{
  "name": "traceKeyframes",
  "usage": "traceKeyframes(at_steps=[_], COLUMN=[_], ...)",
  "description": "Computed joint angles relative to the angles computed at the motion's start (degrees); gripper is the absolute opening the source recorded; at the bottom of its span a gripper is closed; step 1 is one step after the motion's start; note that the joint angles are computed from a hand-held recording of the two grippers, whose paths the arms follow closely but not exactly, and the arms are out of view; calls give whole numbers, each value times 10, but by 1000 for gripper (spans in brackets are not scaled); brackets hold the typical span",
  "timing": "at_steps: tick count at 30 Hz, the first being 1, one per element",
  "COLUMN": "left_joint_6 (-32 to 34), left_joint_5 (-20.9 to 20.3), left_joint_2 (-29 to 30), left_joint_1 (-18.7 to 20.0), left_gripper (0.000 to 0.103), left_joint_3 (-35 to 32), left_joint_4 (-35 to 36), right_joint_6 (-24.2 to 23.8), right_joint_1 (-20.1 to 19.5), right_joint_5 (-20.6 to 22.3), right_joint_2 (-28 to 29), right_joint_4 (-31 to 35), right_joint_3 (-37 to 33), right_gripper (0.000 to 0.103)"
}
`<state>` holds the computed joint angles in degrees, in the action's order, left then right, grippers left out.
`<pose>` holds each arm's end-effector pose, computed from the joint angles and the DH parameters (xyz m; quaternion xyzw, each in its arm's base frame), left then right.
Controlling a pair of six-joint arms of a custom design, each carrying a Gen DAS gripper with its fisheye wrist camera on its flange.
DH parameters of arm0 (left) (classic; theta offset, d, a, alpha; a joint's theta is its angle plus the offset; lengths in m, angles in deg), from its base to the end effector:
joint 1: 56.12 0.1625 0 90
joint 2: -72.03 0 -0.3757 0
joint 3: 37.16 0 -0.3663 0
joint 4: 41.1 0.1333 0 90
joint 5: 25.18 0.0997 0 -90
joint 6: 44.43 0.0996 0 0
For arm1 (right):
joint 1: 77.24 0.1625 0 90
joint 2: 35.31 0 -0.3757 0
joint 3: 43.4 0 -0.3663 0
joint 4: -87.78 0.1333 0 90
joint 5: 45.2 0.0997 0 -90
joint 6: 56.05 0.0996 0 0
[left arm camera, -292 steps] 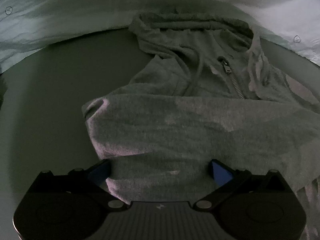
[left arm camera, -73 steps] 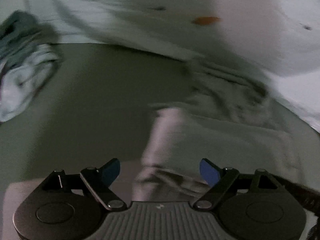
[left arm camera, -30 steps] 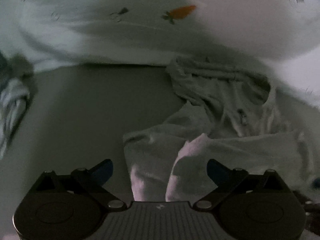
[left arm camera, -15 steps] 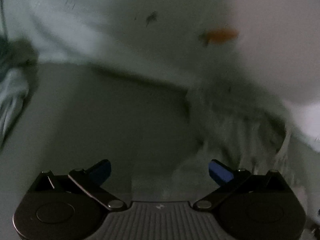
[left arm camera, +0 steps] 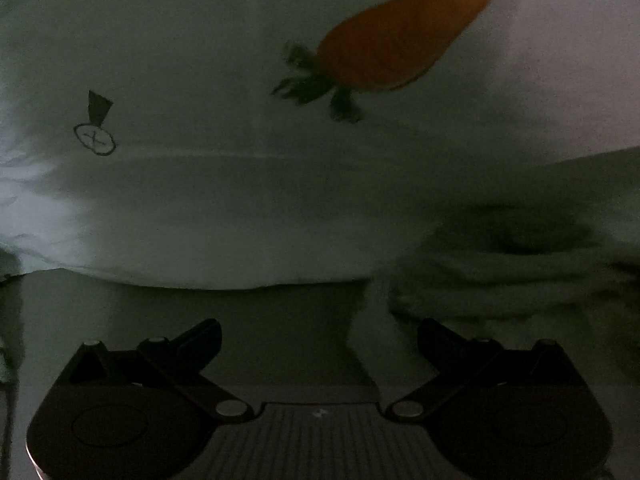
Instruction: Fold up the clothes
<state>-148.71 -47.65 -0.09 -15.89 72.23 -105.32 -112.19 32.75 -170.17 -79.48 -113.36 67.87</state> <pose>-0.1737 -0.4421 0.1921 -0.0662 0.7630 -0.3641 0.5299 0.2564 -0.4818 0.0975 0.4565 -0.7656 0.2535 0.3757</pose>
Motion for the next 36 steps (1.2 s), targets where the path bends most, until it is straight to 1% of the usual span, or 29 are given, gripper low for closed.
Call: traceKeyframes(at_steps=[2,4,5,7,9,10,13,16,17,19,21,23,25,27,29,30,31,34,36], left_joint_6=[-56,-97,-120,-182,-265,-295,-362,-406,-411,-413,-401,-381,-360,-340,-316,-300,-280,-226,-189], left_joint_5=[-7,-10,-10,-12,-22,-28,-57,-87,-101,-121,-144,-173,-199,-224,-255,-268,-281,-318,-339], left_joint_2=[16,13,12,18,33,33,18,4,0,1,-1,1,7,10,5,5,4,-4,-7], left_joint_1=[11,13,9,-7,-34,-51,-112,-171,-195,-229,-264,-303,-335,-364,-395,-407,-415,-424,-423], left_gripper=[103,103,103,103,103,103,103,103,103,103,103,103,103,103,103,103,103,103,103], left_joint_3=[-21,-24,-26,-37,-57,-60,-61,-60,-58,-56,-50,-36,-22,-15,2,11,22,64,94], left_joint_4=[59,88,108,168,254,280,330,367,375,387,391,378,368,355,326,307,283,213,165], right_joint_6=[-71,-112,-113,-95,-73,-59,-19,29,37,46,49,52,59,63,50,44,38,26,9], right_joint_1=[5,6,6,8,12,15,30,47,53,65,75,87,99,108,98,99,98,85,72], right_joint_5=[-40,-47,-44,-31,-18,-11,-2,7,6,3,-1,-14,-27,-36,-31,-38,-44,-60,-66], right_joint_2=[53,72,70,52,22,4,-54,-124,-143,-180,-213,-234,-241,-263,-306,-317,-341,-345,-335], right_joint_4=[-68,-125,-145,-159,-162,-162,-159,-135,-136,-140,-153,-168,-190,-201,-201,-206,-201,-199,-206], right_joint_3=[-29,-34,-31,-14,8,22,61,108,123,157,193,225,252,281,316,336,359,394,414], right_gripper=[96,95,95,95,95,95,96,96,96,97,97,97,98,98,99,99,100,100,100])
